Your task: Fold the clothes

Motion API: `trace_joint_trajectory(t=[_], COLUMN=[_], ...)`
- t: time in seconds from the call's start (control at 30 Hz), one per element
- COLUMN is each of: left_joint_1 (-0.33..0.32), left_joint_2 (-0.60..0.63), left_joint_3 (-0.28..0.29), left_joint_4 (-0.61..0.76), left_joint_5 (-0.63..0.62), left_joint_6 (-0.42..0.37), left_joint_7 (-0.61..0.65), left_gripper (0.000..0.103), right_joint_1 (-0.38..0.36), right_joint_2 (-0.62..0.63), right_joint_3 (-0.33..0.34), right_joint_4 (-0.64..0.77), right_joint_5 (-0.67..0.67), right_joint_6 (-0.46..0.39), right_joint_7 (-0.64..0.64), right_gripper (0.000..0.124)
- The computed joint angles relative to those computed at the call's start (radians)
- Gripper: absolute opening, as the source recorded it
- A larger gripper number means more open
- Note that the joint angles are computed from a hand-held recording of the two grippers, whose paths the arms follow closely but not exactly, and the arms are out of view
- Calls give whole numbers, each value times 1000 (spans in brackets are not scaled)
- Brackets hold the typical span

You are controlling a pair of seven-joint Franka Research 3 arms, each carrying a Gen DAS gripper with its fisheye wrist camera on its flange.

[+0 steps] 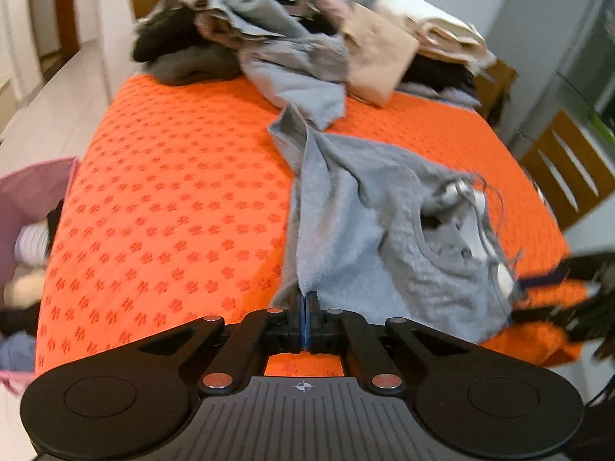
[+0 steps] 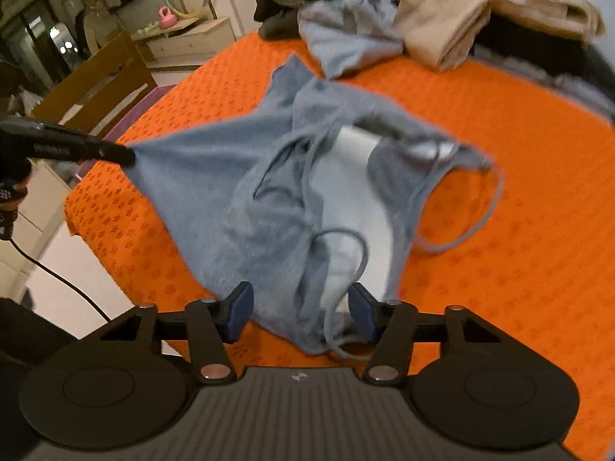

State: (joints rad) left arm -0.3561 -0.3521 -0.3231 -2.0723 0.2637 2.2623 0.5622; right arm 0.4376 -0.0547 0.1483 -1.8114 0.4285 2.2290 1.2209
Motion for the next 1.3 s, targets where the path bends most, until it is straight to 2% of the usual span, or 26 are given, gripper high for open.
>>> trace_joint_trajectory(t=[0.03, 0.1, 0.13, 0.23, 0.33, 0.43, 0.57, 0.63, 0.77, 0.8, 0.97, 1.1, 1.2, 1.3], left_joint_1=[3, 2, 0, -12, -41, -68, -97, -102, -102, -98, -71, -36, -15, 2], left_joint_2=[-3, -6, -8, -27, -50, -40, -1, 3, -25, -31, -46, -46, -20, 22], left_joint_3=[-4, -8, -8, -7, 7, 5, 5, 4, 24, 35, 98, 152, 196, 232], left_joint_4=[5, 15, 19, 26, 11, 5, 4, 0, -29, -35, -58, -71, -60, -34], left_joint_5=[4, 4, 0, -29, -99, -154, -206, -203, -192, -190, -194, -205, -240, -286], left_joint_6=[-9, -27, -37, -71, -60, -45, -24, -10, 13, 15, 29, 70, 101, 120], left_joint_7=[-12, -24, -29, -39, -30, -14, 28, 62, 161, 194, 408, 615, 802, 994], left_gripper=[3, 3, 3, 3, 3, 3, 4, 10, 18, 20, 24, 24, 37, 40], right_joint_1=[1, 2, 2, -6, -22, -40, -49, -46, -42, -42, -40, -29, -15, 8], right_joint_2=[4, 17, 21, -11, -49, -69, -65, -68, -96, -106, -151, -170, -170, -164], right_joint_3=[-1, 0, 0, -10, -26, -33, -25, -12, 5, 9, 46, 96, 139, 176], right_joint_4=[-12, -15, -13, -6, 10, 17, -1, -13, -44, -53, -89, -110, -116, -114], right_joint_5=[18, 24, 24, 66, 68, 23, -30, -86, -184, -204, -310, -392, -460, -535], right_joint_6=[5, 4, 1, -20, -72, -119, -123, -108, -63, -51, 1, 37, 44, 38], right_joint_7=[-6, 4, 11, -17, -34, -29, -13, 1, 53, 79, 274, 500, 705, 889], right_gripper=[52, 11, 9, 9, 9, 9, 11, 13, 33, 37, 40, 44, 44, 44])
